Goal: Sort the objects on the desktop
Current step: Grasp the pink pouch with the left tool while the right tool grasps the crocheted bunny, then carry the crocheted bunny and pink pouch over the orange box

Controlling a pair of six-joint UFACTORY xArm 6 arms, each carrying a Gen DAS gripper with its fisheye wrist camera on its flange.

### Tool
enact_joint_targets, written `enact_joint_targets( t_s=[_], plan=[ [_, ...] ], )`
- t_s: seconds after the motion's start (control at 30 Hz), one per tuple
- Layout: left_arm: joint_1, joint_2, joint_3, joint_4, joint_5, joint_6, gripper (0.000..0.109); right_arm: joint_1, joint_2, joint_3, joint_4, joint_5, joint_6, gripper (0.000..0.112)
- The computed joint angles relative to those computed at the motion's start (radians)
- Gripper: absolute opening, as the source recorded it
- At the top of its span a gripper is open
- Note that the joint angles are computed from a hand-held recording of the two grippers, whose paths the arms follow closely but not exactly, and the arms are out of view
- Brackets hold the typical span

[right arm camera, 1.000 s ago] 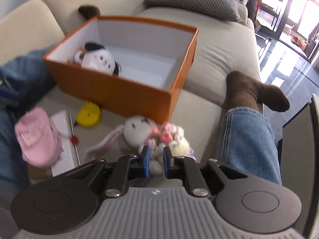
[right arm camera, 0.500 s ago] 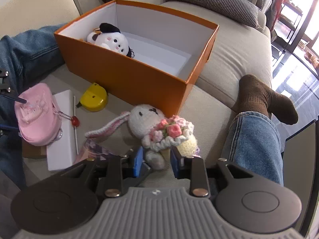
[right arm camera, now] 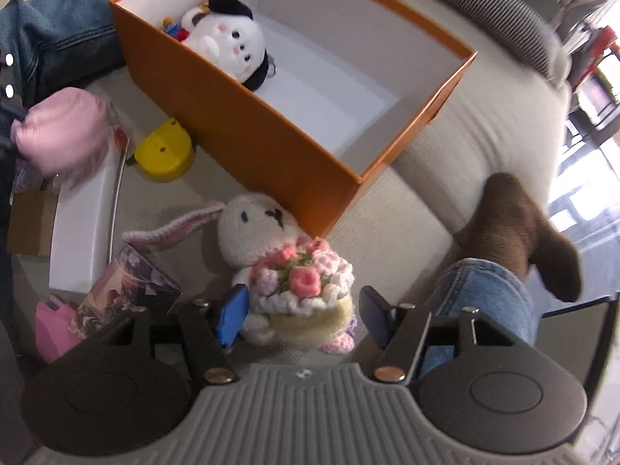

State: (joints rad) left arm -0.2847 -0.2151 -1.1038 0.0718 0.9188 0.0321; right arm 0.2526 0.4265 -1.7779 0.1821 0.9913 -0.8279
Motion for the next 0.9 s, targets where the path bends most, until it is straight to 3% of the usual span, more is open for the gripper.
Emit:
enact_joint_targets(
  t_s=[0.17,0.3,0.63,0.77,0.9],
  plan=[
    [0.059,0.005,-0.015,-0.157,-0.062,-0.069,0.023,-0.031,0.175,-0.276,0.088,0.235,0.017,0.065],
    [0.071,-0.007,0.004,-0.212,-0.124,-0.112,0.023,-0.037,0.233,-0.357,0.105,0.306,0.05,0.061],
    [0.106,-0.094,0.065,-0.372,-0.22,-0.144,0.022,-0.005,0.025,-0.132,0.054,0.153,0.016,0.053],
    [0.13,-0.113,0.056,-0.44,-0.227,-0.111,0.022,0.002,-0.067,-0.087,0.073,0.14,0.012,0.053],
    [0.156,-0.1,0.021,-0.53,-0.259,-0.054,0.022,-0.003,-0.092,-0.137,0.151,0.173,0.039,0.053]
  ],
)
